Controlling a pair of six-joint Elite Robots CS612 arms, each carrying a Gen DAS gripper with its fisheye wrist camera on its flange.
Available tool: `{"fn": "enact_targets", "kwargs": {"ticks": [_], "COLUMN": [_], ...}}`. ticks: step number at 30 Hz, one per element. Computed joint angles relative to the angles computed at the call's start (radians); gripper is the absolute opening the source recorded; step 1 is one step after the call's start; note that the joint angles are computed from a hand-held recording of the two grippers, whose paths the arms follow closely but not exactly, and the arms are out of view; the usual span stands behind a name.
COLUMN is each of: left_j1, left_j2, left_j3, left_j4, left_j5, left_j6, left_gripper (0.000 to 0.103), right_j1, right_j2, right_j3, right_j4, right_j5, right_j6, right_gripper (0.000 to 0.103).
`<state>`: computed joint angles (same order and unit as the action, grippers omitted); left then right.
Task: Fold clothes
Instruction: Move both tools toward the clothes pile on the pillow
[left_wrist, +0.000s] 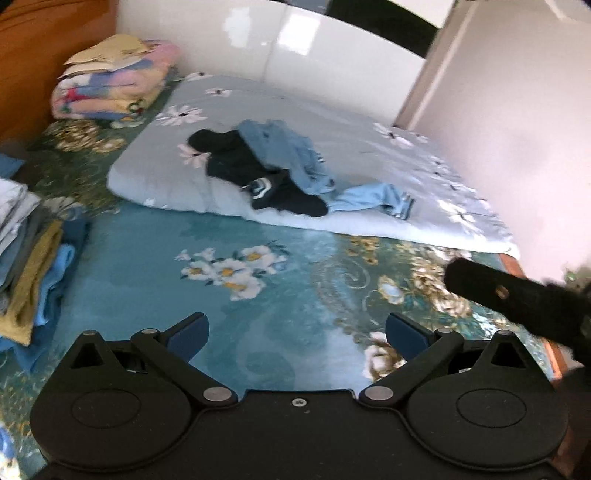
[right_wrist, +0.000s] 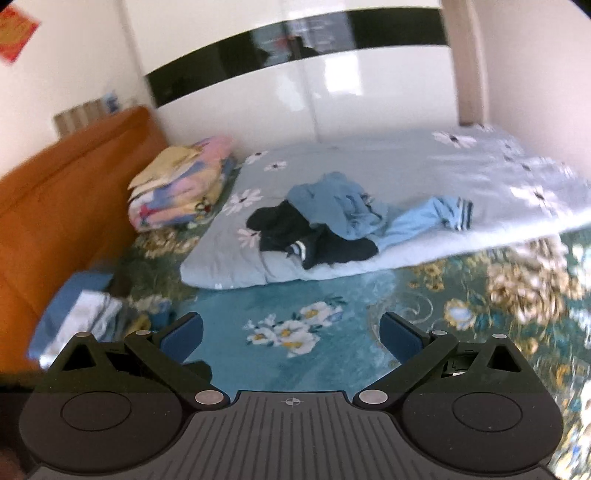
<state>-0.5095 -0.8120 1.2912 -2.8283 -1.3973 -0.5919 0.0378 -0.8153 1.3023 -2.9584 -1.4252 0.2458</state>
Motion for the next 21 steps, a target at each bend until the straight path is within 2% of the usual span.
{"fn": "enact_targets", "kwargs": {"ticks": [2,5,8,15,18,21], "left_j1": [0.004,0.0,0.001,0.009,0.014,0.016], "left_j2": [0.008,0.022,0.041,0.096,0.142,0.204], "left_j3": [-0.011,-0.037,-0.072,-0.195,-0.288,-0.407], "left_j4": [-0.007,0.02,0.061,0.238,0.345,0.44], "left_j5": [-0.018,0.021,0.054,0.159,0.188,0.208], "left_j6": [0.014,0.024,0.016,-0.092,-0.162,-0.238], "left_gripper": [0.101,0.101,0.101,0.101,0.101,0.101], "right_j1": [0.002,0.0,-0.011,-0.066,-0.091,-0.118], "right_j2": [0.008,0.022,0.041,0.121,0.167,0.223], "right_j3": [-0.014,-0.032,-0.056,-0.168,-0.232,-0.319], "right_j4": [0.01,-0.001,-0.019,0.003,0.02,0.081], "right_j5": [-0.021,-0.031,-0.025,0.136,0.227,0.315], "right_j6": [0.022,0.008,0.032,0.084,0.083,0.091], "right_gripper": [0.103,0.103,0.103,0.103,0.103,0.103]}}
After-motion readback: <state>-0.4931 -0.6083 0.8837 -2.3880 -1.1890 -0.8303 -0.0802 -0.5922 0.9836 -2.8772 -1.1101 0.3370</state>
